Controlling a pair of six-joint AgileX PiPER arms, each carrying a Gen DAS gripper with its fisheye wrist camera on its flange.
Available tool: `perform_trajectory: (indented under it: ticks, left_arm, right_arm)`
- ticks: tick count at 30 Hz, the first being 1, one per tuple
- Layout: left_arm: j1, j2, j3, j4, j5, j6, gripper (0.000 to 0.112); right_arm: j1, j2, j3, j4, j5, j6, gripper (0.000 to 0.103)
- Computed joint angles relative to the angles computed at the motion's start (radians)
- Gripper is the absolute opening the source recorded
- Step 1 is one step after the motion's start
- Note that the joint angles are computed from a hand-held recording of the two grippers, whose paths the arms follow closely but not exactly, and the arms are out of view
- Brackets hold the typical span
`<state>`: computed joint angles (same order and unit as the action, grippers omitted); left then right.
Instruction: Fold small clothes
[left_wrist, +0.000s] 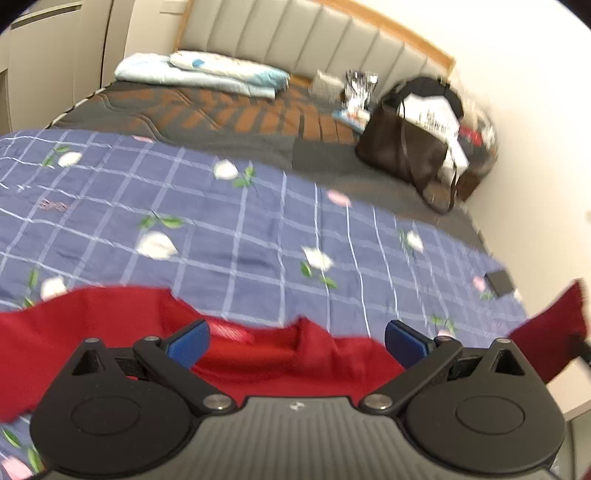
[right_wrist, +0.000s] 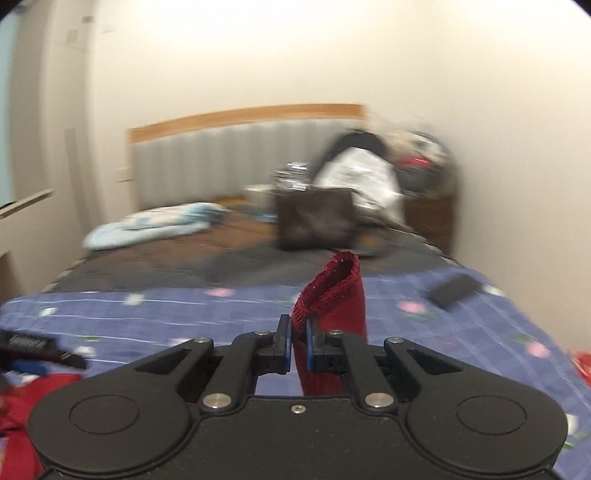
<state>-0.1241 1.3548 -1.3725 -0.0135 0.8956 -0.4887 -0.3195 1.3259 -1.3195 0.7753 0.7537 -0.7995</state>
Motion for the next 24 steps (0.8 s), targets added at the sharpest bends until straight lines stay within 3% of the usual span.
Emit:
perform_trajectory:
  ticks: [3, 8, 12, 16, 21, 24]
  left_arm:
    - [0.187, -0.042, 0.020, -0.189, 0.013, 0.222, 0.103]
    - [0.454, -0.075, 0.089, -0.442, 0.061, 0.552, 0.103]
    - [0.597, -0.081, 0.192, -0.546, 0.080, 0.736, 0.103]
    - [0.676, -0.073, 0.285, -0.586, 0.087, 0.829, 0.102]
    - [0.698, -0.076, 0.372, -0.587, 0.073, 0.893, 0.102]
    - [0.667, -0.076, 0.405, -0.568, 0.050, 0.889, 0.102]
  right_arm:
    - [0.231, -0.041, 0.014, -0.139, -0.064, 0.185, 0.007]
    - [0.667, -0.030, 0.088, -0.521, -0.214, 0.623, 0.007]
    - [0.931, 0.059, 0.130, -0.825, -0.288, 0.971, 0.007]
    - [1.091, 0.153, 0.178, -1.000, -0.340, 1.202, 0.007]
    - [1.185, 0.219, 0.218, -1.045, -0.381, 1.284, 0.012]
    - [1.162, 0.187, 0.253, -0.909, -0.386, 1.133, 0.029]
